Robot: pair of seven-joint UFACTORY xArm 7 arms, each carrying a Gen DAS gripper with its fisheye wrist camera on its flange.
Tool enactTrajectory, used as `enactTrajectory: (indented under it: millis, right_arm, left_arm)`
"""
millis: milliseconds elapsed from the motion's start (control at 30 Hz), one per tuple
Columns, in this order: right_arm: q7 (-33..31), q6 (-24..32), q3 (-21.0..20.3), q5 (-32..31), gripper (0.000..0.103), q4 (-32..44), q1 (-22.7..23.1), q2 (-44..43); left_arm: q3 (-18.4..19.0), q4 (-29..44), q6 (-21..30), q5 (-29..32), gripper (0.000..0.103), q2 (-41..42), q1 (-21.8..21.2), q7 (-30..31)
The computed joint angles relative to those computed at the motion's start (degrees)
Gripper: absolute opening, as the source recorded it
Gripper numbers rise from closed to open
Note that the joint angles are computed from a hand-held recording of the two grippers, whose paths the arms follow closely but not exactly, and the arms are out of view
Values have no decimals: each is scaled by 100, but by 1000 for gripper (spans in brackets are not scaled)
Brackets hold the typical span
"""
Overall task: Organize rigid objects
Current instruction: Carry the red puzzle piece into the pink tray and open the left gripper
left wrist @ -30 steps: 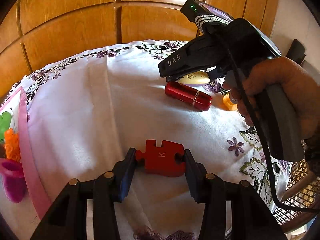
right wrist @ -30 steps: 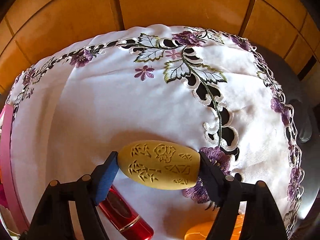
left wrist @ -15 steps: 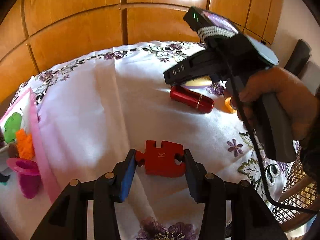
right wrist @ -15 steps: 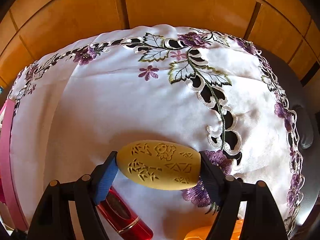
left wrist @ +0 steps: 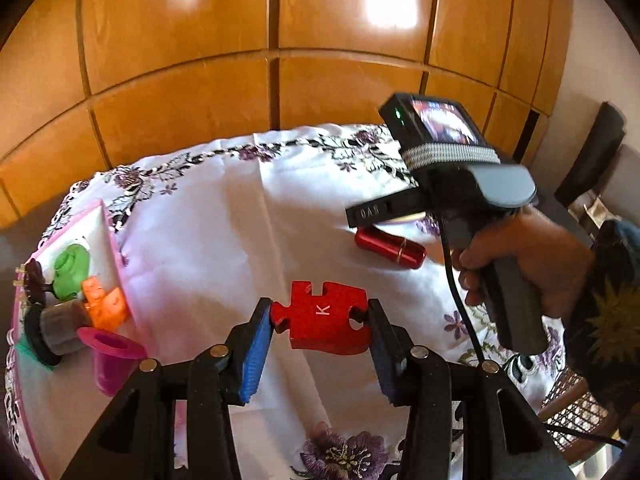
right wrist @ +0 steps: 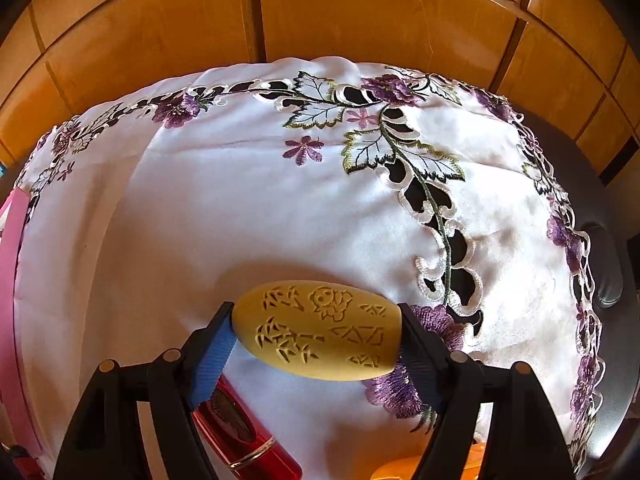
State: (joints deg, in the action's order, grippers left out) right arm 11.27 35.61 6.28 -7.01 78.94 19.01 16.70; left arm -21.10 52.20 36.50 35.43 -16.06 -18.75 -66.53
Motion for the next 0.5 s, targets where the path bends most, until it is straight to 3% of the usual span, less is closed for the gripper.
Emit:
enactTrajectory:
  millis: [500]
  right_arm:
    - [-74, -125, -9, -113, 78, -77, 19, -47]
  left_arm:
    - [-140, -211, 54, -105, 46, -586, 254, -173]
